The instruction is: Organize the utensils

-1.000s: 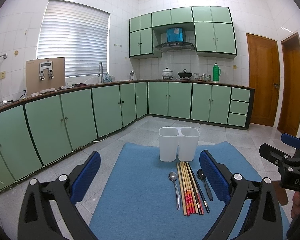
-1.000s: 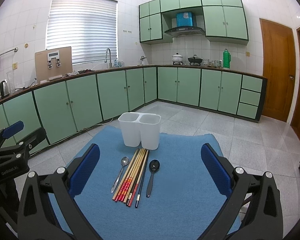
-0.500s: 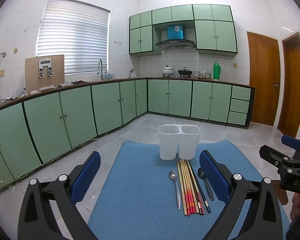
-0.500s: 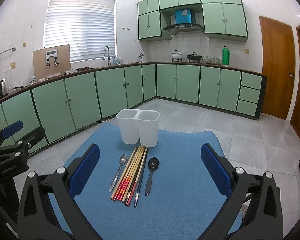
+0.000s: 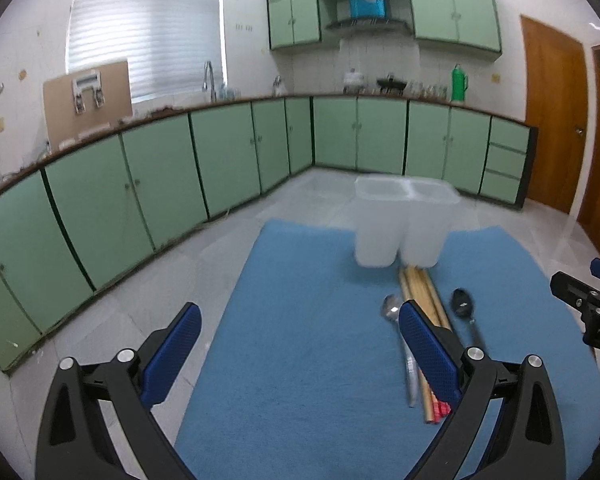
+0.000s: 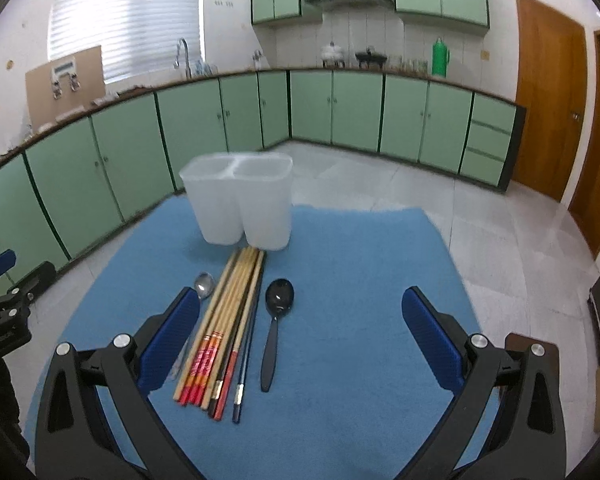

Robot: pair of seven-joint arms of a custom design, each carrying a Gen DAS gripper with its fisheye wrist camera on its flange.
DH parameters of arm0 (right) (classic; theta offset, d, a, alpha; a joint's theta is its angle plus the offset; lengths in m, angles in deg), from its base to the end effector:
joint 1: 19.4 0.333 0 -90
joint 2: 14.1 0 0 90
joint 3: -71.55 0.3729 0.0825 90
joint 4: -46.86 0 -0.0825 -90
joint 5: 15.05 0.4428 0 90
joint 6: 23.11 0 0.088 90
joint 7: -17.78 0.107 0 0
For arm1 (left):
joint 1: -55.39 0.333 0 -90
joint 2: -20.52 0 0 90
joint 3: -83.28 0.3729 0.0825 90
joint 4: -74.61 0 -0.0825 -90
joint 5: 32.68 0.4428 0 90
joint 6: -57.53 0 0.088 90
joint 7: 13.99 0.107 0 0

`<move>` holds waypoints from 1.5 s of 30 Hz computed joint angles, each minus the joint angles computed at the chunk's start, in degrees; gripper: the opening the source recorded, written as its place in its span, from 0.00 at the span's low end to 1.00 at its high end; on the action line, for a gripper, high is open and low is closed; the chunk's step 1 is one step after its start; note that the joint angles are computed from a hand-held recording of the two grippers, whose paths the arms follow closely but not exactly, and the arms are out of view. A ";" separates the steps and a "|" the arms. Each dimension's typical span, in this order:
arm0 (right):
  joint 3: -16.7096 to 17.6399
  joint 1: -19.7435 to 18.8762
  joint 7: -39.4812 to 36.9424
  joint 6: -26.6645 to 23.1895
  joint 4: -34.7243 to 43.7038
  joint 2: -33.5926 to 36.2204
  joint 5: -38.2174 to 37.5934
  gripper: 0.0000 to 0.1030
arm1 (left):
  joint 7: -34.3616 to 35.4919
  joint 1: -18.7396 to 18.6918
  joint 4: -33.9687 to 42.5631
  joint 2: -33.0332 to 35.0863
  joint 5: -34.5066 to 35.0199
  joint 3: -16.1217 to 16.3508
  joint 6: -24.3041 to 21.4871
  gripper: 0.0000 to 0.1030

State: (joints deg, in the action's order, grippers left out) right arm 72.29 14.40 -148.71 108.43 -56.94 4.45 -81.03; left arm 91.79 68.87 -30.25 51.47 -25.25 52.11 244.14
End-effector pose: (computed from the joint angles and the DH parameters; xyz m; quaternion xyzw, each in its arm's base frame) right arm 0.6097 0.3946 0.4123 -0.4741 0.7634 -0.3683 0.2383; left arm 0.7443 -0.1789 0.4021 -0.4440 0.7619 -0.3904 0.2645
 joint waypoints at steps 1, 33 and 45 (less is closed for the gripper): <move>-0.10 -0.69 -0.86 0.62 1.01 1.31 1.06 0.95 | -0.24 -1.85 1.38 0.76 -0.20 1.84 -1.03 0.94; -9.24 -2.36 -23.10 12.41 14.21 17.67 28.71 0.33 | 10.59 -17.98 22.96 14.69 -9.98 11.59 -18.75 0.94; -10.50 -2.55 -20.39 16.07 9.71 15.06 26.65 0.33 | 3.81 -26.25 33.76 20.33 -7.50 19.42 -26.11 0.94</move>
State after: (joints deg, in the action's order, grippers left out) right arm 61.79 11.86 -169.10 124.50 -47.24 19.52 -54.38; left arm 95.60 42.62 3.52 71.80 -32.76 71.53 218.03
